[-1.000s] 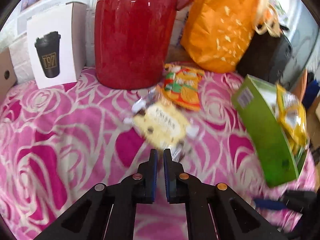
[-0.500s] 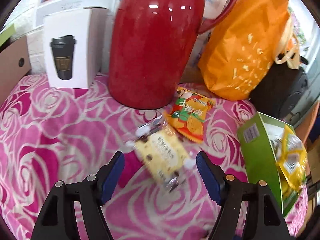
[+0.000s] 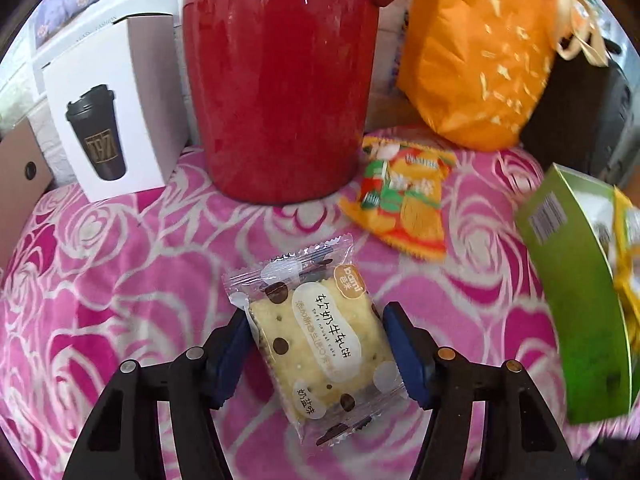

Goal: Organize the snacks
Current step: 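Grasp the cream cracker packet with left tool while right tool holds the sauce packet, then carry the cracker packet with left tool while right tool carries the sauce packet toward the box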

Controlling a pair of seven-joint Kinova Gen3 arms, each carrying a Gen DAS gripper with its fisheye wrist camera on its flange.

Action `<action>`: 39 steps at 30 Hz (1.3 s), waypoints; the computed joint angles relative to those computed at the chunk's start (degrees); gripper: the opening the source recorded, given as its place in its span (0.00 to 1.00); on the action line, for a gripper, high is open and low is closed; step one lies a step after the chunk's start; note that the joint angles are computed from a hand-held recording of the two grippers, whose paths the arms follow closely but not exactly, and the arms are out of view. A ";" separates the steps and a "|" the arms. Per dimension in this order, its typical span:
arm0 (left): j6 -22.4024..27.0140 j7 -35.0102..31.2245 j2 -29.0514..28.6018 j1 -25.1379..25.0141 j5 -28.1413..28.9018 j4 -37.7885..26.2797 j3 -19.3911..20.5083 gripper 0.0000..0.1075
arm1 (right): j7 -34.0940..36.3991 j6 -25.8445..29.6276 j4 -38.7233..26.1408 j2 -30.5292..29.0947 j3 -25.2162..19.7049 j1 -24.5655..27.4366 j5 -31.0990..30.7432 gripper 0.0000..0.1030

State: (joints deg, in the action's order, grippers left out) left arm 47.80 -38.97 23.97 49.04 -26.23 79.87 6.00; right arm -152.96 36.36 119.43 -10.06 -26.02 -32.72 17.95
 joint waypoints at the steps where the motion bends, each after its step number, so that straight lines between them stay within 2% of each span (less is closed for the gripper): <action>1: 0.09 0.04 -1.29 0.07 -0.08 1.58 -0.06 0.61 | -0.57 0.44 -0.20 0.12 -0.49 0.08 0.58 0.41; 4: 0.44 1.85 -3.97 0.46 -0.98 4.75 0.17 0.61 | -2.21 1.65 -0.70 0.76 -1.49 -0.14 2.65 0.41; 9: -2.28 4.13 -10.43 -0.61 -2.10 12.98 2.59 0.61 | -4.17 3.46 -1.48 1.55 -1.42 -1.65 4.82 0.41; 12: -4.10 9.23 -14.80 -0.53 -4.42 18.35 4.21 0.62 | -4.56 3.61 -1.36 1.34 -0.94 -2.28 5.01 0.42; 17: -1.52 15.39 -14.91 -1.33 -8.39 19.18 7.04 0.66 | -5.58 4.43 -1.66 1.73 -0.79 -2.60 5.41 0.46; 19: -1.54 14.49 -14.73 -2.90 -6.27 18.89 7.64 0.66 | -6.45 5.74 -2.34 2.41 -1.24 -2.98 6.55 0.46; 21: -3.58 13.28 -14.79 -4.42 -3.87 19.38 7.86 0.66 | -7.17 7.63 -3.25 3.29 -1.59 -3.85 7.90 0.46; 23: -3.10 12.01 -14.73 -4.68 -2.77 19.11 8.37 0.66 | -7.77 9.67 -4.18 4.09 -1.60 -5.15 9.04 0.46; 30: 0.19 13.62 -15.55 -2.28 -6.08 18.94 9.50 0.66 | -9.53 12.09 -4.68 5.03 -0.55 -8.51 11.41 0.46; 31: 1.09 13.40 -15.02 -2.23 -6.02 18.48 9.63 0.66 | -10.27 12.65 -4.85 5.34 -0.76 -8.94 12.27 0.44; 32: 1.96 12.70 -14.30 -2.32 -5.52 17.94 9.69 0.66 | -10.58 12.60 -4.82 5.50 -0.42 -9.92 13.17 0.32; 33: 2.00 11.96 -13.65 -2.22 -5.00 17.80 9.35 0.66 | -10.54 13.48 -5.27 6.17 -1.13 -10.14 14.16 0.31; 35: 0.64 13.26 -13.33 -1.77 -6.04 18.68 8.87 0.56 | -10.61 15.80 -6.29 7.29 -1.42 -11.53 15.55 0.31; 37: 1.33 13.79 -13.78 -1.98 -5.53 18.15 9.49 0.54 | -10.30 14.39 -5.85 5.61 0.11 -12.89 14.29 0.30; 38: 0.90 13.96 -14.36 -1.73 -5.74 18.34 9.60 0.54 | -10.68 13.83 -5.47 4.43 0.04 -13.04 14.23 0.24; 39: 1.41 14.26 -14.88 -0.41 -6.88 18.13 9.27 0.54 | -11.58 14.21 -5.39 3.68 -1.10 -12.65 15.04 0.10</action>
State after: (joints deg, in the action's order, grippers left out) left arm 49.21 -24.71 9.09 48.63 -33.11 98.00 15.27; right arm -164.54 50.57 114.05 -6.37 -27.12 -45.37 32.99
